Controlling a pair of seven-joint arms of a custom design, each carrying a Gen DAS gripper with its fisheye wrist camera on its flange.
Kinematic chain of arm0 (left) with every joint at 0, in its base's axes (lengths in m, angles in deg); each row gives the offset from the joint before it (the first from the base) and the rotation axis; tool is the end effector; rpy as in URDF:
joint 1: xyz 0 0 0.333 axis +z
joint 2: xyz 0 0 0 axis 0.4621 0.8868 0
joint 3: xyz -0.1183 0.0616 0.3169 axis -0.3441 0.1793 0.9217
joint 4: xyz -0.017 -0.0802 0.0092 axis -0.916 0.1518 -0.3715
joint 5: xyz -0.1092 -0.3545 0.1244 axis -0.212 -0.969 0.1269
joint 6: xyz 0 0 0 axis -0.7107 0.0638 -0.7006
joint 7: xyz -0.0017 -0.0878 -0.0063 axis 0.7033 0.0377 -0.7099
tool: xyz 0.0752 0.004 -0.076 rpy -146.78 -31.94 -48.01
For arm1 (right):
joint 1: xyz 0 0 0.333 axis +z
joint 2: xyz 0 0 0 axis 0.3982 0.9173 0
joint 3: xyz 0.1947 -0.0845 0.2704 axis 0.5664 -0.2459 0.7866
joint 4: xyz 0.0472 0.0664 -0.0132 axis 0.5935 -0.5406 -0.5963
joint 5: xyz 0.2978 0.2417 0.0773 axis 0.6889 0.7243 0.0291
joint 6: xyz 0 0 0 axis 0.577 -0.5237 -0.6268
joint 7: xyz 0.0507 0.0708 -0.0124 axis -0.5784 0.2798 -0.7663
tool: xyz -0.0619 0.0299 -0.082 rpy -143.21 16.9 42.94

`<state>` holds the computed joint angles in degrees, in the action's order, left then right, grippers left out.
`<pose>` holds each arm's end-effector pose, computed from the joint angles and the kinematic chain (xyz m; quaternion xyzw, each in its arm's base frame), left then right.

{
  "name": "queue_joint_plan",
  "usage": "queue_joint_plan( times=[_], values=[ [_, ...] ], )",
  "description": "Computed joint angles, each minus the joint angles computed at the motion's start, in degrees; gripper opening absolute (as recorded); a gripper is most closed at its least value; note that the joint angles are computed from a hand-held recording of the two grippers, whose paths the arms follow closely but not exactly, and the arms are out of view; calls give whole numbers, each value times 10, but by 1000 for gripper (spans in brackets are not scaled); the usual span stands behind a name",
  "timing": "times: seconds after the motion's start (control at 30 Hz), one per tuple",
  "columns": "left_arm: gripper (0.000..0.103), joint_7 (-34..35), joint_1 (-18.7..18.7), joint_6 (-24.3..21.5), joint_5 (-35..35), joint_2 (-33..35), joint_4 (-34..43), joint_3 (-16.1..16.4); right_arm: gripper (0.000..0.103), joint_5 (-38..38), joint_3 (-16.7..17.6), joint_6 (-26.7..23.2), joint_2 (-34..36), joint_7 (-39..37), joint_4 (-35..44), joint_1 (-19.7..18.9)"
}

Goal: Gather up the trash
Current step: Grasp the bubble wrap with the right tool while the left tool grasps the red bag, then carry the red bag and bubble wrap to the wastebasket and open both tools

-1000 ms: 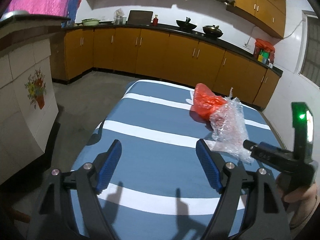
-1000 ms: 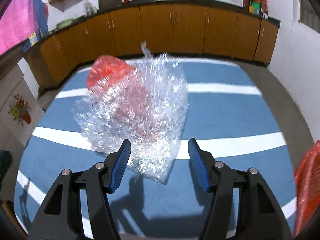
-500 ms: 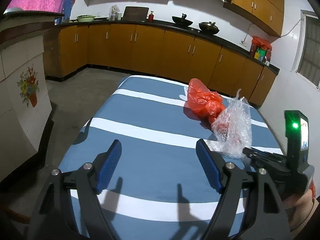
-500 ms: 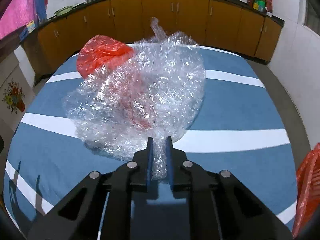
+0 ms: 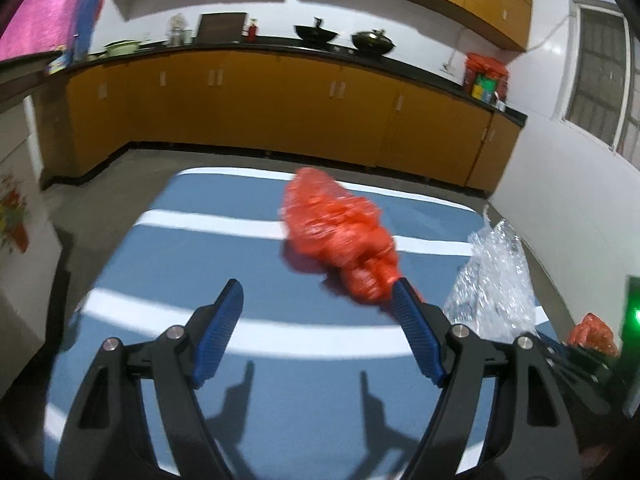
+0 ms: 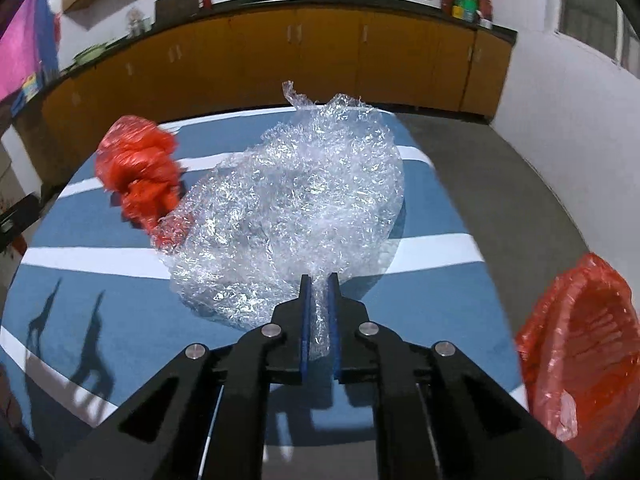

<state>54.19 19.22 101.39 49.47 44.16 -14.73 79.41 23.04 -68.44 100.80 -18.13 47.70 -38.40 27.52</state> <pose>0.6645 -0.1086 0.4229 -0.7142 0.5331 -0.3408 0.2993 0.6526 0.0782 0.3936 -0.7235 0.5810 -0.2276 0.2953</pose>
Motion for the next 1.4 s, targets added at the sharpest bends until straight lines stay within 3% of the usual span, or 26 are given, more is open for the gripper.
queue_joint_plan(
  times=[0.17, 0.37, 0.53, 0.67, 0.87, 0.97, 1.1, 1.4],
  values=[
    [72, 183, 51, -30, -179, 80, 93, -80, 8, 48, 62, 7, -6, -56, -4, -60],
    [72, 308, 63, -98, -298, 148, 189, -117, 8, 107, 100, -2, -3, -119, 3, -94],
    [71, 394, 55, -159, -364, 192, 255, -123, 8, 166, 109, -20, -2, -169, 11, -99],
    [53, 443, 51, -156, -407, 210, 272, -125, 8, 205, 97, -31, -5, -199, 15, -89],
    [30, 462, 22, -120, -435, 203, 250, -85, 8, 252, 76, -41, -12, -235, 14, -74],
    [26, 455, 7, -101, -443, 186, 223, -63, 8, 273, 67, -43, -20, -250, 11, -67],
    [24, 436, -11, -77, -436, 155, 182, -40, 8, 324, 70, -35, -38, -293, 1, -66],
    [24, 344, -86, 0, -329, 39, 48, 33, 8, 502, 57, -29, -108, -445, -38, -57]
  ],
)
